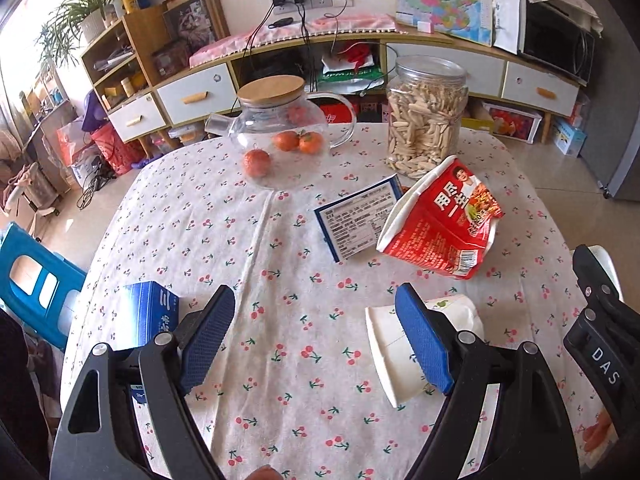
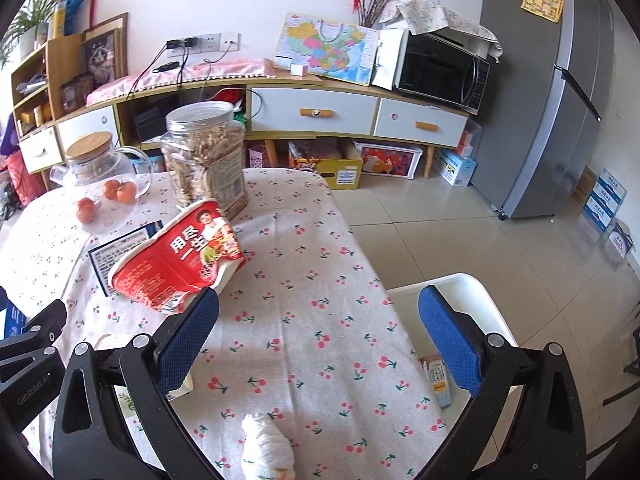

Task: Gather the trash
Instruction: 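Grasp the blue box with the left tool while the right tool grasps the white paper cup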

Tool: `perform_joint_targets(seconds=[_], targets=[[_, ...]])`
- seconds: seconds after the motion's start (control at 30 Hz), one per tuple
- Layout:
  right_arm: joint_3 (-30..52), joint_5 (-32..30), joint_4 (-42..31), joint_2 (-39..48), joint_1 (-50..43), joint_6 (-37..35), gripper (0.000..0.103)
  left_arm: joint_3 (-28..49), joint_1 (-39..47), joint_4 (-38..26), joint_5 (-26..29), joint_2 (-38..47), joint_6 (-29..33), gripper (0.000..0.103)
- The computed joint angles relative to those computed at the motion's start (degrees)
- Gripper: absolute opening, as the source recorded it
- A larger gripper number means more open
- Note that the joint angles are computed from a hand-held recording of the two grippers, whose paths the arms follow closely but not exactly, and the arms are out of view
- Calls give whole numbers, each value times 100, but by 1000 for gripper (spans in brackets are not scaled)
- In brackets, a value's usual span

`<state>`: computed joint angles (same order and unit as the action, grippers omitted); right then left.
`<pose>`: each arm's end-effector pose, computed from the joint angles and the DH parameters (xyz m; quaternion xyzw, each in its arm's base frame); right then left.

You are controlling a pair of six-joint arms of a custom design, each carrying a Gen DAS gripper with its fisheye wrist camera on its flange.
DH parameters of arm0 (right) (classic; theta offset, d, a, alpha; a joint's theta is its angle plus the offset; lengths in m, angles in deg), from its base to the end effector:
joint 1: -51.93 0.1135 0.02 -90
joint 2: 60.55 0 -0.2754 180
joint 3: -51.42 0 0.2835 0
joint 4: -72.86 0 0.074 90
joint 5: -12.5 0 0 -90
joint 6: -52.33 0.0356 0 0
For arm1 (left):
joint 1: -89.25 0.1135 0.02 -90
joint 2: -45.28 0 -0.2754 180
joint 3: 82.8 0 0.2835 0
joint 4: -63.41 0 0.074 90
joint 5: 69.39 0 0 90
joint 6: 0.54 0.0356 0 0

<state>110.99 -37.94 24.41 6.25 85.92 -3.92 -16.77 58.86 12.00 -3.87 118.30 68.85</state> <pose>0.2199 0.1209 0.2472 0.0980 0.8993 -0.1137 0.4107 0.2462 -0.1273 0.2518 0.0226 0.9418 0.0696 0.3280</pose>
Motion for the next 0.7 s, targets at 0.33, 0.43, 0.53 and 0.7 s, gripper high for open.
perform_joint_targets(seconds=[0.33,0.43,0.53,0.7], targets=[[394,136,-26,677,672,161,96,-453,1156,-148,196,-397,551,80],[440,164,-41,780,759,198,96,-582,1629,-112,290,-419,843,80],[495,157,-47,838,800,193,96,-641,2098,-37,429,-380,1106,80],[543,198,-20,934,901,114,96,-721,2827,137,639,-303,1534,80]])
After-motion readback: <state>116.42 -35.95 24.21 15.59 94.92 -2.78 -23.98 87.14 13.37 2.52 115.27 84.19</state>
